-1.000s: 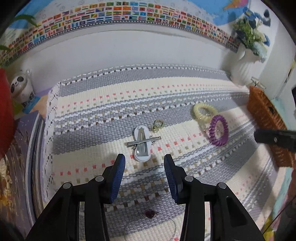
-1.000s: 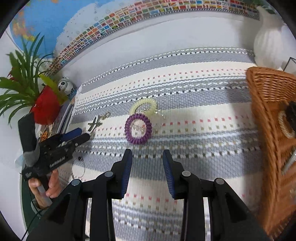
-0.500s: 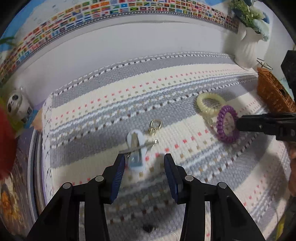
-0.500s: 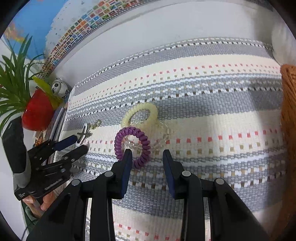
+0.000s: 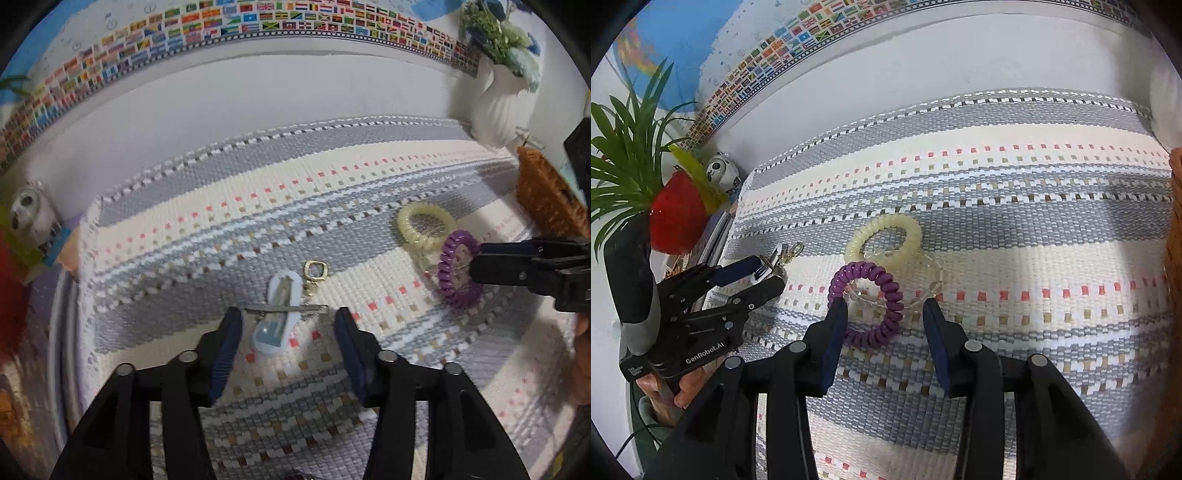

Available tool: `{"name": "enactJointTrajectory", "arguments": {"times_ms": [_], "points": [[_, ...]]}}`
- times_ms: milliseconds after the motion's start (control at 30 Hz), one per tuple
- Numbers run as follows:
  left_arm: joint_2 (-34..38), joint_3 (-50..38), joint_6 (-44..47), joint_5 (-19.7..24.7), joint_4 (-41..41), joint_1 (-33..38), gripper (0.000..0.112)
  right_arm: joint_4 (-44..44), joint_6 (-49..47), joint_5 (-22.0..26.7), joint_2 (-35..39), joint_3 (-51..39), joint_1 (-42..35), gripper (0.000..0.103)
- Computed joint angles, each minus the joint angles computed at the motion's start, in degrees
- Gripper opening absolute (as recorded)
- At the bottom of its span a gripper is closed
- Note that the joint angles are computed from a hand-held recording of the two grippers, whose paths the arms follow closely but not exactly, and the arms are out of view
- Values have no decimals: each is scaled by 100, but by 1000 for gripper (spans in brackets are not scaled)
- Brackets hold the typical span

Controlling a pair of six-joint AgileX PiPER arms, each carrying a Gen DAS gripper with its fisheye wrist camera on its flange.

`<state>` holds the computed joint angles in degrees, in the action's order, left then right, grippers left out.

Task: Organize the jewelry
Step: 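Close the left tool on the white clip while the right tool grasps the purple hair tie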

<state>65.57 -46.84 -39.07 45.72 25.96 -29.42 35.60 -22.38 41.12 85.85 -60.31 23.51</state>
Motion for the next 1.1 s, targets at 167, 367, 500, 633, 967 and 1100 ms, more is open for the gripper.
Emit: {"name": "enactJointTrajectory", "arguments": {"times_ms": [167,367,500,633,967,1100], "points": [[-27,23,-158,35,132,-67,59,-359,224,-210,-63,56,190,46],[-43,49,690,-389,-871,605,59,51,-101,-170,-70,142,8,46],[-19,73,408,-380,-569,395,60,-811,588,-496,-159,169,418,46],[10,73,327,-438,-515,334,60,-2551,2093,-865,-193,185,1119,39],[131,49,-431,-365,305,-232,48,-3081,2449,-965,-226,237,1254,13],[16,86,-633,-329,473,-363,48,-2948,2276,-1000,-354,316,1247,13]]}}
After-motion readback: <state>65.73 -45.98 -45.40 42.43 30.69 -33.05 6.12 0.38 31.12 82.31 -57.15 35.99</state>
